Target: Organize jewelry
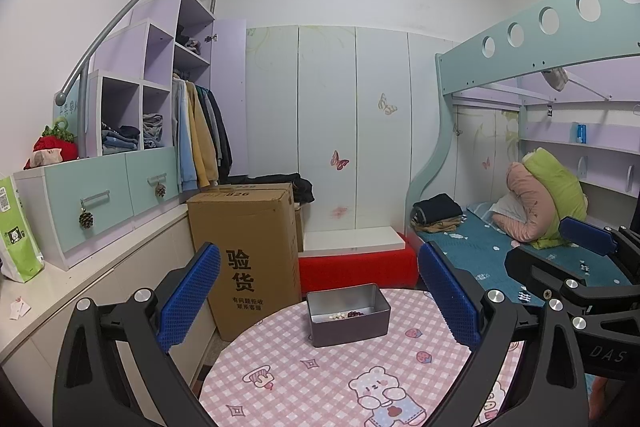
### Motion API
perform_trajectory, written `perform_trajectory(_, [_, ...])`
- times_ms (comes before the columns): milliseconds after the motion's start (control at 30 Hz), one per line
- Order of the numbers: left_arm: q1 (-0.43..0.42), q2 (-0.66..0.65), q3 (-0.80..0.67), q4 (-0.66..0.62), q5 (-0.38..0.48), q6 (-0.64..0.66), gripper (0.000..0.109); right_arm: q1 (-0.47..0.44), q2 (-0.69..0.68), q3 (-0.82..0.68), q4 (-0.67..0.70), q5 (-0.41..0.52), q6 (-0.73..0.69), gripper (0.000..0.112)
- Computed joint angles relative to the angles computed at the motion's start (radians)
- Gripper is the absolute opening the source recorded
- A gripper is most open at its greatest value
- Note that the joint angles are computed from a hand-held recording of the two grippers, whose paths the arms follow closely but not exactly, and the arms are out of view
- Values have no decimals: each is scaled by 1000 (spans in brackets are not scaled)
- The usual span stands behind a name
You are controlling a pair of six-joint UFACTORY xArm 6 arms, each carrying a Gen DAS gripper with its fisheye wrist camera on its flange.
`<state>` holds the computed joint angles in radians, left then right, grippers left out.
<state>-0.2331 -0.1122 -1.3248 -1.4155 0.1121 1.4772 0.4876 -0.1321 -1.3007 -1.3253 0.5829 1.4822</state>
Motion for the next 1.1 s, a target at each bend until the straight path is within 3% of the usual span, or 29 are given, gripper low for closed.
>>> perform_trajectory(1100, [3, 13, -5, -36, 2, 38, 96, 11, 16, -17, 23, 9, -13, 85])
